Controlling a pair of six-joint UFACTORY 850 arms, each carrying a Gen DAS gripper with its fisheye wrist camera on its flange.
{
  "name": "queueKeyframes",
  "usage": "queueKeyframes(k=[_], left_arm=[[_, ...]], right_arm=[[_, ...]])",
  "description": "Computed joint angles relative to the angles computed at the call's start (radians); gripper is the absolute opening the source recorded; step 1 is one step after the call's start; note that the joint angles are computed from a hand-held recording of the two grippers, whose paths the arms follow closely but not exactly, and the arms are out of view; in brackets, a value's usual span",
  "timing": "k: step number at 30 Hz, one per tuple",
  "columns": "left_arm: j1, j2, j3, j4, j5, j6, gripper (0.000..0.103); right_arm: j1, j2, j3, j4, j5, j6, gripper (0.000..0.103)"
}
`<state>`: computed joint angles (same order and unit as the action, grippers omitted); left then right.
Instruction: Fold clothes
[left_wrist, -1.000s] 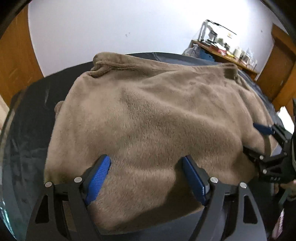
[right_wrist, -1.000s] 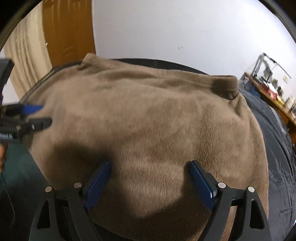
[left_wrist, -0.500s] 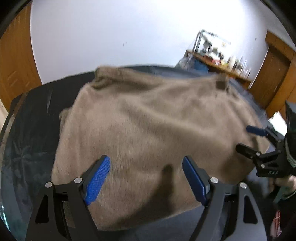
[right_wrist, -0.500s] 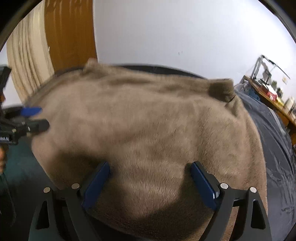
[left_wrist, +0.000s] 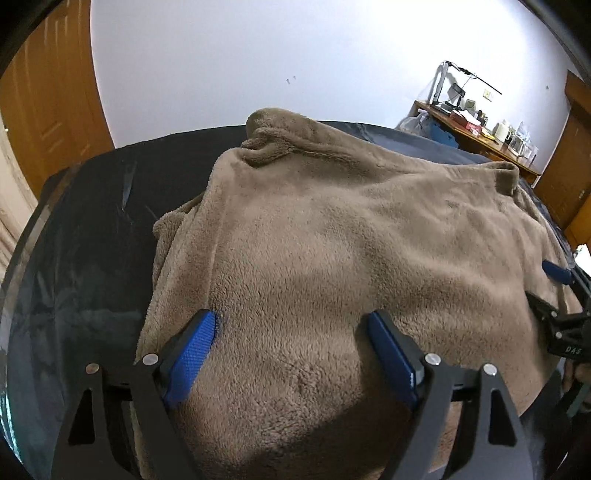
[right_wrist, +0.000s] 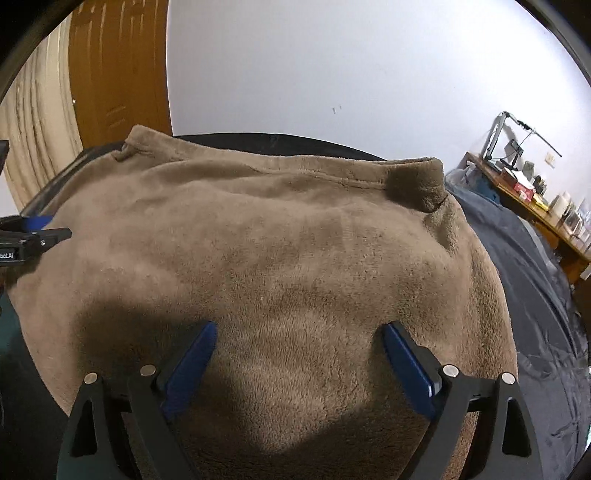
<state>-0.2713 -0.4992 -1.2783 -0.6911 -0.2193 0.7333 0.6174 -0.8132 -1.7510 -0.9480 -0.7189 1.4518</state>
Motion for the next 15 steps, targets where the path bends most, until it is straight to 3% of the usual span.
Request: queueKeyframes(k=[6, 11, 15], left_arm=[[0.011, -0.048, -0.143, -0.002, -0.124, -0.042, 0.087], [-0.011, -0.173, -0.369, 0.162, -0.227, -0.228, 0.087], [-0.021, -0.336, -0.603, 0.351, -0.353, -0.446, 0.087]], right_arm=[[0.001, 0.002, 0.011, -0.027, 0.016, 0.032, 0.096], [0.001, 0.016, 0.036, -0.044, 0.03, 0.059, 0.096], [-0.001, 0.018, 0.038, -0.046, 0.038, 0.062, 0.097]])
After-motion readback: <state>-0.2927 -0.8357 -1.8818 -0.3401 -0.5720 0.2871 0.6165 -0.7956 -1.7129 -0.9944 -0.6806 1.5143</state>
